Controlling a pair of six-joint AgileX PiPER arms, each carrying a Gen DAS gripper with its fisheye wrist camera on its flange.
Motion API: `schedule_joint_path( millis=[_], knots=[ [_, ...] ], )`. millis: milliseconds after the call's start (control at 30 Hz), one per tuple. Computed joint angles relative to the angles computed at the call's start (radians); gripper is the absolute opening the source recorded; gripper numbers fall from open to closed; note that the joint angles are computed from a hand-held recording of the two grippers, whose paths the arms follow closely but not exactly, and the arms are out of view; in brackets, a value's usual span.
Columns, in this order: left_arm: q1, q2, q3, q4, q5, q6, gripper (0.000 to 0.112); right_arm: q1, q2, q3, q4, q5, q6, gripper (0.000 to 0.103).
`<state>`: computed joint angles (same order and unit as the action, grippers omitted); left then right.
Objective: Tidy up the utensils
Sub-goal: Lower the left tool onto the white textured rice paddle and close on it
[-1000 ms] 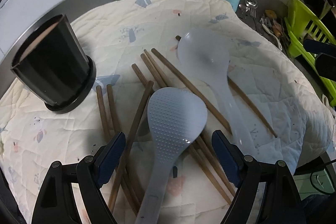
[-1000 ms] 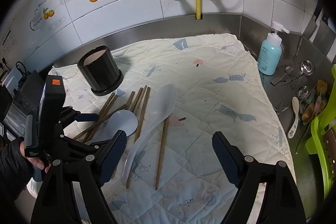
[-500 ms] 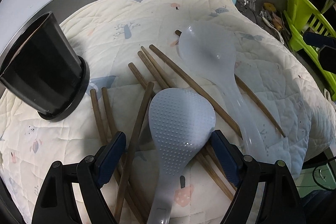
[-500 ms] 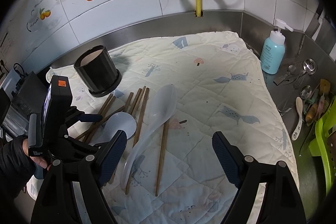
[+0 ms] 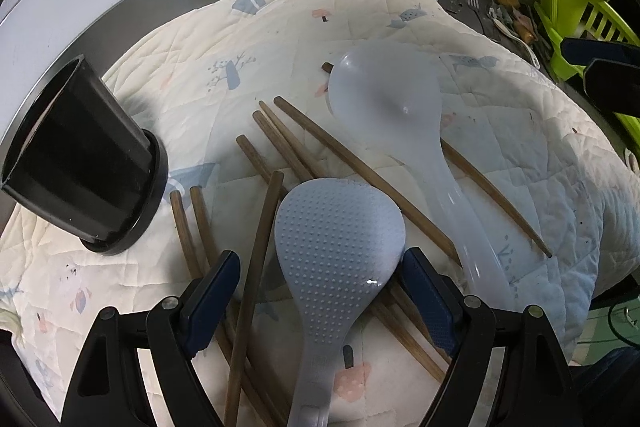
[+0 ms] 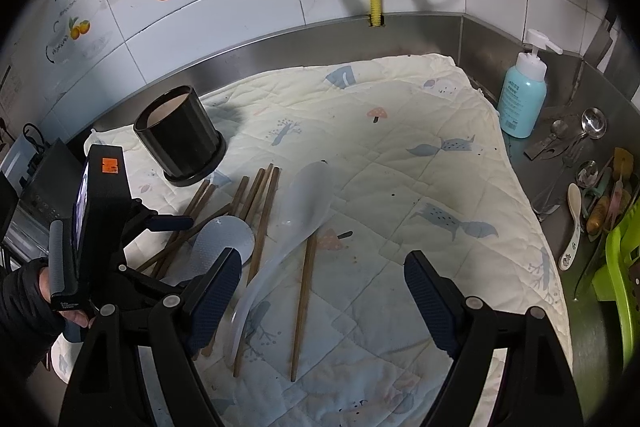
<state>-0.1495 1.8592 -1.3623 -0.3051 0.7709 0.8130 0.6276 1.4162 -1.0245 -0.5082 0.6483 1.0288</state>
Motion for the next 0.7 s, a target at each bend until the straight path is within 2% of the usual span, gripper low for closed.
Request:
schedule_joint_path(
  millis=[133, 300, 700],
  knots=[
    [-0.003, 0.0, 0.001, -0.006, -0.005, 0.006, 0.083, -0.005, 0.009, -0.005, 0.007, 0.001, -0.015, 0.092],
    [0.006, 0.007, -0.014, -0.052, 0.027, 0.043, 0.068, -0.017, 0.016, -0.007, 0.025, -0.005, -0.036, 0.092],
    [0.023, 0.013, -0.026, -0.094, 0.052, 0.068, 0.067, -0.024, 0.028, -0.006, 0.045, -0.009, -0.067, 0.092]
  ],
)
